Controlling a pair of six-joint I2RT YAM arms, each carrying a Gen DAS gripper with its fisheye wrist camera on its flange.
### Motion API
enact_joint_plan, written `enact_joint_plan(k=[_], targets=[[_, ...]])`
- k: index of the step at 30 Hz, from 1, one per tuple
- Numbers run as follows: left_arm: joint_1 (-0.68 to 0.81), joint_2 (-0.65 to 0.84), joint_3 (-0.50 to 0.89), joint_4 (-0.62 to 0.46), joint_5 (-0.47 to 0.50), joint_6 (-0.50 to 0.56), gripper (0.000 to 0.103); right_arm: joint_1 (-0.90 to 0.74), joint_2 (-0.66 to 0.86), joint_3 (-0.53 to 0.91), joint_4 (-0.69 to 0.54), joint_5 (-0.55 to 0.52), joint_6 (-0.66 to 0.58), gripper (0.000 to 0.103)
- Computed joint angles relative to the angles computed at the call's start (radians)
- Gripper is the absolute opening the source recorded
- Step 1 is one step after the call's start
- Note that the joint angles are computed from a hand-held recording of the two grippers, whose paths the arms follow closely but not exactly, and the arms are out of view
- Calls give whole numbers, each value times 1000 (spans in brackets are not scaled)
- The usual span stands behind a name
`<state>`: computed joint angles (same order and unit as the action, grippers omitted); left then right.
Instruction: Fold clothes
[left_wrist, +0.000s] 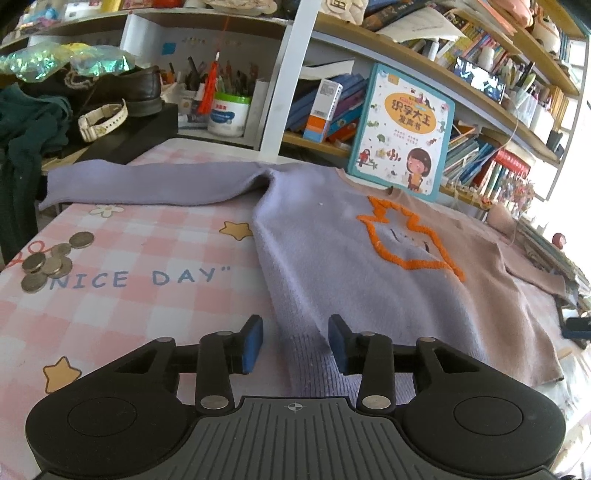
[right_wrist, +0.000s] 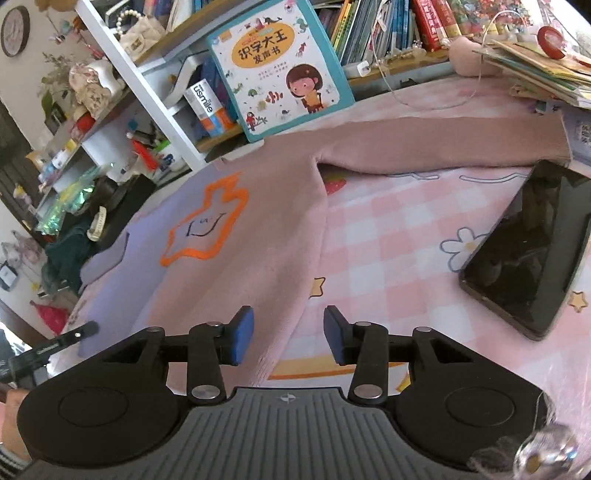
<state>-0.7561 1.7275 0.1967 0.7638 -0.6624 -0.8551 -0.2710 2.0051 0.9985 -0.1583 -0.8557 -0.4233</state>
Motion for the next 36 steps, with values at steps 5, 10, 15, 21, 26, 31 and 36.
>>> enact_joint_plan(k=[5,10,15,21,26,31,36], targets=[[35,5,-23,63,53,-7,13,60,20,-35,78,32,-2,30],[2,-76,-56,101,-3,3,5,68,-50,-114,210,31,-18,3],[-22,-197,-67,45,-27,26,5,37,-132,-166,276,-25,1,3],[5,-57,-35,-37,18,-75,14,58,-15,-116,195,73,-30,7],[-23,-82,-48,-51,-45,-104,58,40,-21,-147,265,60,20,35],[6,-26,-28,12,1,-51,31,71,-28,-169,299,95,-13,23],[13,23,-7,70,51,-37,6,64,-44,-206,372,130,-42,3]])
